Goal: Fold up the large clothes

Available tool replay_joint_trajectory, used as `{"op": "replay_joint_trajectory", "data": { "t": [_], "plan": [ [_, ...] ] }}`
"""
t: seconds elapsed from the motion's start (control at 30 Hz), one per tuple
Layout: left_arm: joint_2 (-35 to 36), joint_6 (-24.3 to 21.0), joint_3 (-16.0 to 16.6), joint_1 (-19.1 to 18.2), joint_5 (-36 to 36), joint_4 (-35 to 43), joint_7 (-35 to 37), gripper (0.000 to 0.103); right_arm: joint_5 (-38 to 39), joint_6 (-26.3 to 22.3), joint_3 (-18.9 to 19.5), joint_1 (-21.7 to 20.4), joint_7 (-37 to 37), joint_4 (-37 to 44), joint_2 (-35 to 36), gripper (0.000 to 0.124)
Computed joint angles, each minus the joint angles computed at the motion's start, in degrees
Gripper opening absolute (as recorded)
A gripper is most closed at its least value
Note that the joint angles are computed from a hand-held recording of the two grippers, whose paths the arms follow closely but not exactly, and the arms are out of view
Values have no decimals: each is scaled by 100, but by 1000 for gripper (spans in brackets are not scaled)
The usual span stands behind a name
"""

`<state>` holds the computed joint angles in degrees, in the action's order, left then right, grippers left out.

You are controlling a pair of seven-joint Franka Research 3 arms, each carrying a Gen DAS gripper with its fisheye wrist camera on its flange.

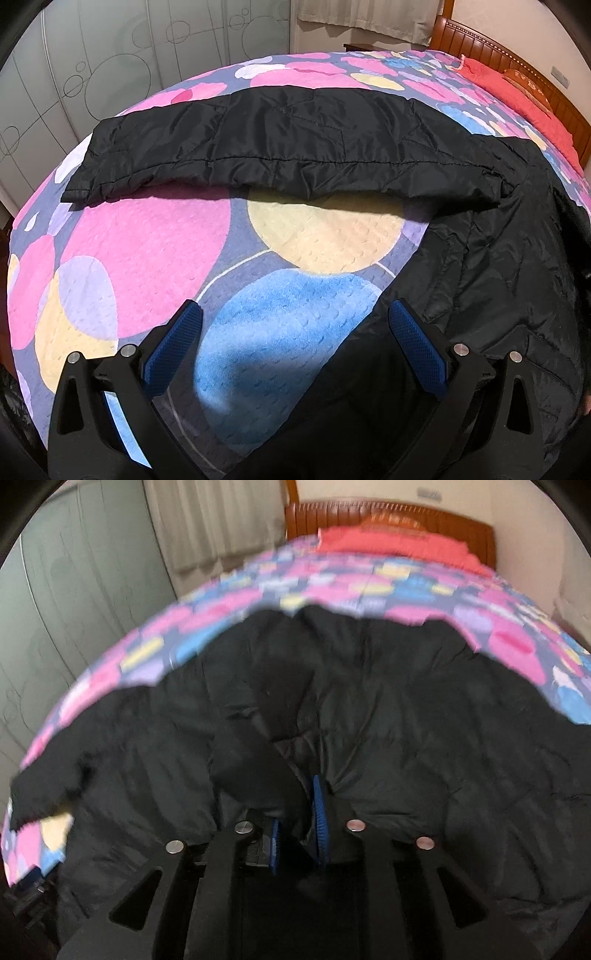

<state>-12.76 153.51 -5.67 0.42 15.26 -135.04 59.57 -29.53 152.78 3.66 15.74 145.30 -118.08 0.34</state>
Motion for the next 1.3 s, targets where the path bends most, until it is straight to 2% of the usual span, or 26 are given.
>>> {"op": "replay_joint_trajectory", "data": {
  "t": [0.03, 0.1, 0.13, 0.23, 0.3, 0.4, 0.43, 0.47, 0.57, 0.63, 0.7, 0.73, 0.87, 0.93, 1.0, 1.03, 1.1, 1.13, 1.2, 1.3],
  "plan": [
    [-1, 9, 2, 0, -4, -7, 0, 101, 51, 4, 4, 3, -112, -11, -11, 27],
    [-28, 20, -6, 7, 13, -38, -22, 101, 566, 299, 30, 20, -562, -213, -189, 68],
    [-25, 26, -14, 14, 33, -38, -41, 101, 1032, 551, 37, 37, -935, -390, -343, 73],
    [-13, 24, -16, 15, 55, -27, -58, 101, 1023, 951, 214, -89, -947, -782, -809, 73],
    [-11, 35, -10, 8, 40, -33, -53, 101, 205, 985, 520, -580, -255, -1035, -1263, 73],
    [-7, 30, -14, 10, 54, -25, -62, 101, -496, 557, 818, -1479, 672, -1398, -1940, 71],
    [-1, 30, -25, 17, 78, -21, -85, 101, -581, 367, 839, -1717, 864, -1481, -2077, 67],
    [-2, 34, -14, 16, 74, -24, -70, 101, -664, 96, 843, -1976, 1082, -1560, -2208, 55],
    [0, 33, -30, 24, 107, -23, -104, 101, -761, -453, 712, -2430, 1435, -1740, -2363, 51],
    [-2, 21, -27, 20, 107, -25, -99, 101, -480, -693, 430, -2425, 1158, -1781, -2169, 51],
    [7, 13, -31, 25, 129, -13, -113, 101, -67, -540, 139, -2287, 768, -1845, -1833, 52],
    [18, 6, -33, 26, 138, 1, -121, 101, -245, -334, 171, -2358, 814, -1942, -1830, 52],
    [23, 3, -32, 20, 146, 5, -131, 101, -600, -942, 406, -2290, 861, -1638, -1854, 51],
    [26, -7, -52, 38, 214, 13, -179, 101, -829, -727, 499, -2192, 1043, -1683, -1980, 51],
    [25, -9, -36, 29, 196, 12, -158, 101, -885, -669, 514, -2072, 899, -1679, -2013, 51],
    [24, -8, -39, 26, 195, 11, -164, 101, -759, -669, 507, -1950, 701, -1611, -1850, 52],
    [21, -8, -36, 18, 182, 8, -159, 101, -550, -1033, 592, -1864, 307, -1395, -1450, 55],
    [33, -5, -23, 15, 161, 16, -138, 101, -742, -1124, 496, -1736, 387, -1344, -1401, 55],
    [11, 3, -37, 17, 183, -6, -167, 101, -805, -1280, 437, -1618, 450, -1271, -1467, 55],
    [22, 5, -40, 19, 193, 2, -178, 101, -840, -1157, 467, -1568, 767, -1574, -1943, 55]
  ]
}}
